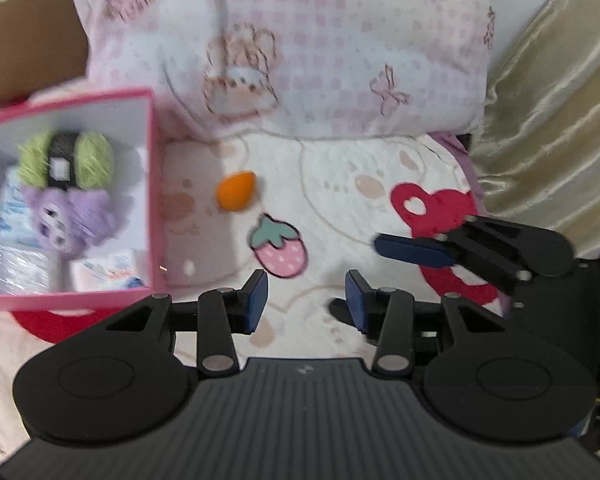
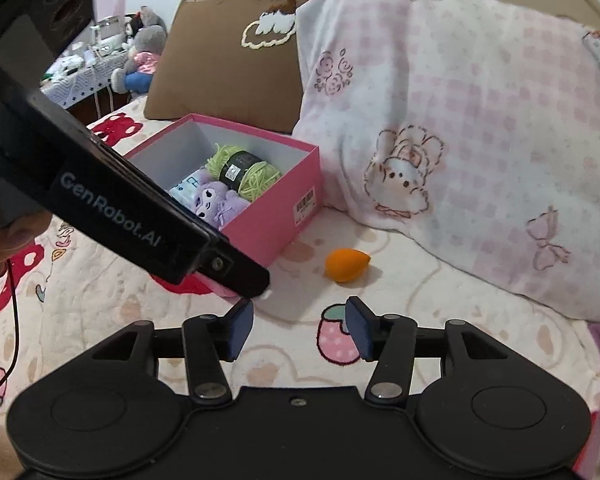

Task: Organize objects
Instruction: 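Withdraw the left tool and move it toward the orange makeup sponge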

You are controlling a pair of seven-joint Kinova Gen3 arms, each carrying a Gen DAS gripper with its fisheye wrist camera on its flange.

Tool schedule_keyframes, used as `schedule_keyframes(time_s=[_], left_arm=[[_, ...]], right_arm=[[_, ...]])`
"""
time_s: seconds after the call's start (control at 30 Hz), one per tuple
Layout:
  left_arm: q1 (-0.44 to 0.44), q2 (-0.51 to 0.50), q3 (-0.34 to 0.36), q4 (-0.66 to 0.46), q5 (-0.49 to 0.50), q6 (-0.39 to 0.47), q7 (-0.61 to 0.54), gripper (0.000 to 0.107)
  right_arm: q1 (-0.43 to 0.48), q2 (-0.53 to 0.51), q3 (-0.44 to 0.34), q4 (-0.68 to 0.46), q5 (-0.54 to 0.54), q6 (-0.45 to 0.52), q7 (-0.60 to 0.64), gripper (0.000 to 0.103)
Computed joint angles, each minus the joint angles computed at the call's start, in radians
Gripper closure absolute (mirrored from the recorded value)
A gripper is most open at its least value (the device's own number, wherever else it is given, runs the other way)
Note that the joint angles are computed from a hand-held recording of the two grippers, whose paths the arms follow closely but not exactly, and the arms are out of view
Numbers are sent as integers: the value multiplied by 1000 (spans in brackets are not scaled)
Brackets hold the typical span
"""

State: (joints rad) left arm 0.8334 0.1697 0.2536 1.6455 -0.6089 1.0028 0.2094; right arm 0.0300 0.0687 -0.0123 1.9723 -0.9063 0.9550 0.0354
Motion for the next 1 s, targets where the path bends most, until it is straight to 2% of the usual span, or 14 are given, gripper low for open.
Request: schedule_keyframes(time_s=[0.07,0.13,0.2,0.27,0.43,0.5,0.63,0.8,0.9,1.0], left_arm=[[25,8,-55,7,18,-30,-16,66],[74,36,-108,-18,11,5,-29,66],[61,66,-88,-50,-3,59,-20,66],[24,81,-42,-46,-40,65,12,66],[60,135,-80,-42,-117,73,65,66],[79,146,-101,-17,-174,46,119,66],[73,167,-124,9,-227,-9,169,66],[58,204,-149,-1,-240,-16,166,65],[57,225,-166,2,-249,-5,174,63],[36,234,-175,21,-242,-41,179,62]], right_arm=[[-4,34,-5,-11,-4,-24,-1,46],[7,56,-14,-5,-34,-39,42,46],[19,75,-22,-2,-60,-46,75,45],[27,97,-31,-6,-75,-51,85,45],[49,134,-59,14,-154,-82,159,46],[49,152,-72,23,-184,-104,204,45],[38,198,-87,17,-216,-136,214,28],[57,262,-131,21,-337,-195,316,26],[71,326,-148,-7,-377,-175,350,26],[72,381,-162,-28,-410,-175,359,26]])
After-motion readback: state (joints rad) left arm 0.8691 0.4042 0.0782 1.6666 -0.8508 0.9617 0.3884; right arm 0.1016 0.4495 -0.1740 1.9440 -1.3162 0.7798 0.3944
